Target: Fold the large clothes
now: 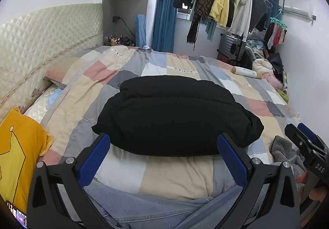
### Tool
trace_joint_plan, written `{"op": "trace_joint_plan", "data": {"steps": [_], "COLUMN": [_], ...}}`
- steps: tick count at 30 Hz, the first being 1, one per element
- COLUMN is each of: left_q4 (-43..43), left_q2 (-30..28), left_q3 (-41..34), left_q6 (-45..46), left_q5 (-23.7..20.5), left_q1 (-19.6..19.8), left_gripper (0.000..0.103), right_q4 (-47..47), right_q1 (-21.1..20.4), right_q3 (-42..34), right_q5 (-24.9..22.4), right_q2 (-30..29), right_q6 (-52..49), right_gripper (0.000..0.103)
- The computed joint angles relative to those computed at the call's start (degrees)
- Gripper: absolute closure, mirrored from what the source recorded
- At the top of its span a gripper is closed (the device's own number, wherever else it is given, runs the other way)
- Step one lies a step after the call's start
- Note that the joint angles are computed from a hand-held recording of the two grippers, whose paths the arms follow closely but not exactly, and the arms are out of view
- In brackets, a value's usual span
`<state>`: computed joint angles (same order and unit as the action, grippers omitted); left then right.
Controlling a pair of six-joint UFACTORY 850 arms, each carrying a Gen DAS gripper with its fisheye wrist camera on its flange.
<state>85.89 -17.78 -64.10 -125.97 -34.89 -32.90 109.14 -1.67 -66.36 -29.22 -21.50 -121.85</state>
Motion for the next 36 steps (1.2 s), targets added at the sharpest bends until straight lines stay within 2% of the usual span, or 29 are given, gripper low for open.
{"op": "trace_joint_plan", "data": {"steps": [21, 36], "left_q4": [-0.2, 0.7], "left_q2": [-0.2, 0.3], "left_q3": [-0.9, -0.2], "left_q6": [-0.2, -1.0], "left_q5": [1.1, -0.4], "left_q1": [0.0, 0.0], "left_gripper": [0.000, 0.000], "right_q4": [0.3, -0.3], "right_q1": [-0.2, -0.2], "right_q3": [-0.2, -0.4], "right_q5": [-0.1, 0.0], "right_q2": [0.1, 0.1], "right_q6": [-0.3, 0.6], "right_gripper": [0.000, 0.000]}}
